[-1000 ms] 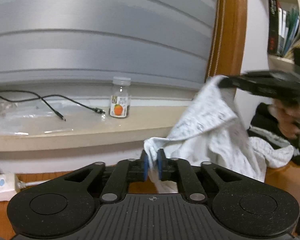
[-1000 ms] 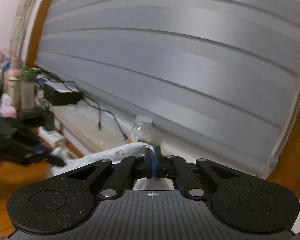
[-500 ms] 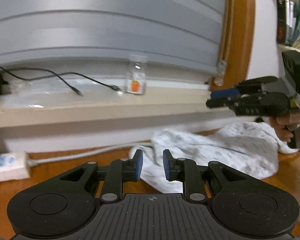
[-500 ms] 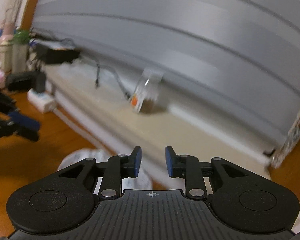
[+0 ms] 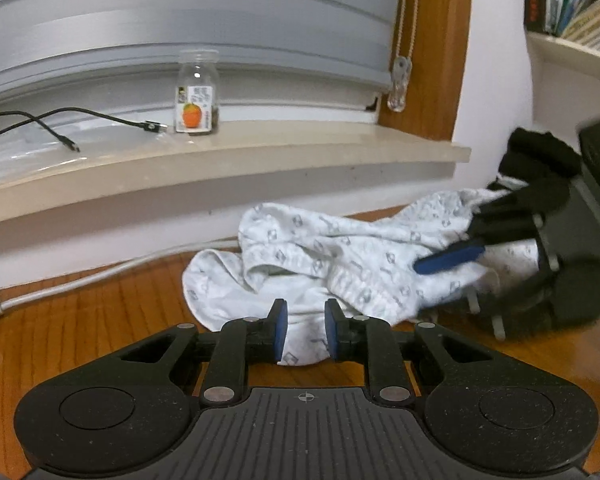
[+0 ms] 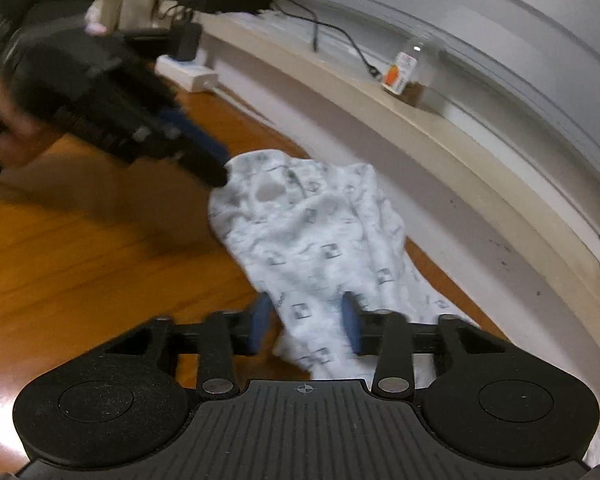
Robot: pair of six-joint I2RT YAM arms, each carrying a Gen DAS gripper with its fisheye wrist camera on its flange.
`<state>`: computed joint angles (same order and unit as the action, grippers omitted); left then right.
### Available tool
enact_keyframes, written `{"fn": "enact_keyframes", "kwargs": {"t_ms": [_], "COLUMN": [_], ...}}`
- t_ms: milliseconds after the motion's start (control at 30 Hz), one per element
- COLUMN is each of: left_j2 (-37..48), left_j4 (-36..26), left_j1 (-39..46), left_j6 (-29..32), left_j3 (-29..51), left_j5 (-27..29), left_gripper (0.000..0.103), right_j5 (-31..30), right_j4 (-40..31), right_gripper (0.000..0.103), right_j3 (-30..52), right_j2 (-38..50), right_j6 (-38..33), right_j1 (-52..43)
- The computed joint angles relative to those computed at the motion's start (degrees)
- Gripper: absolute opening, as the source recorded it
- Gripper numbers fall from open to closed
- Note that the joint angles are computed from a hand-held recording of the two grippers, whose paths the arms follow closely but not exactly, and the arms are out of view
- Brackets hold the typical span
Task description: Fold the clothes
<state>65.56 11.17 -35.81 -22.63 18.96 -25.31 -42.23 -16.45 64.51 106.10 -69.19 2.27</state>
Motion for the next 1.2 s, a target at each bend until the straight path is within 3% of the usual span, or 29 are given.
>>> {"fn": "enact_keyframes", "kwargs": {"t_ms": [33,167,267,400,467,667,733,833,967,1033,1067,1100,1200], "left_j2": [0.7,3.9,7.0,11.5,14.2,19.9,21.9,24.3,23.9,23.6,22.9,21.8,14.9], "left_j4": [0.6,3.6,5.5,8.9,10.6,12.9,11.3,5.8,3.1,2.1,1.4,0.3,-3.2], "left_j1": [-0.1,-0.1,-0.3,-0.6,-0.5,-2.2,-2.6,-2.8,0.9,2.9,3.9,4.8,5.2], "left_j6": [0.3,1.5,2.6,4.7,5.3,7.9,9.4,10.1,9.9,10.1,9.9,9.7,10.0], "left_j3": [0.1,0.5,1.7,3.9,5.4,9.8,11.9,15.1,15.2,15.2,15.1,14.9,12.7], "left_j5": [0.1,1.0,1.3,2.3,3.3,5.1,4.0,-2.2,-1.8,-0.2,1.3,3.2,4.5], "left_gripper": [0.022,0.022,0.023,0.035,0.040,0.040,0.040,0.040,0.040,0.031,0.013,0.004,0.004], "right_j5": [-1.2,-7.2,-4.9,-1.3,-0.3,1.7,2.4,2.9,3.9,3.4,2.8,2.1,-1.3], "right_j4": [-1.2,-0.9,9.5,14.0,14.9,18.9,21.0,22.7,23.7,24.9,25.6,26.4,29.7], "right_gripper": [0.003,0.003,0.003,0.003,0.003,0.003,0.003,0.003,0.003,0.003,0.003,0.003,0.003], "right_j3": [2.2,9.6,9.7,13.6,14.8,15.1,14.9,15.1,15.3,14.7,14.4,14.1,12.5], "right_j2": [0.6,2.1,2.2,5.4,6.8,9.5,10.4,11.0,12.2,12.4,12.3,12.2,10.5], "right_j6": [1.8,13.0,21.7,29.1,30.8,32.0,32.0,32.6,31.4,31.5,32.1,32.8,35.3], "right_j1": [-0.3,-2.3,-2.3,-2.3,-2.5,-3.2,-3.8,-5.1,-6.3,-6.8,-7.1,-7.4,-8.8]}}
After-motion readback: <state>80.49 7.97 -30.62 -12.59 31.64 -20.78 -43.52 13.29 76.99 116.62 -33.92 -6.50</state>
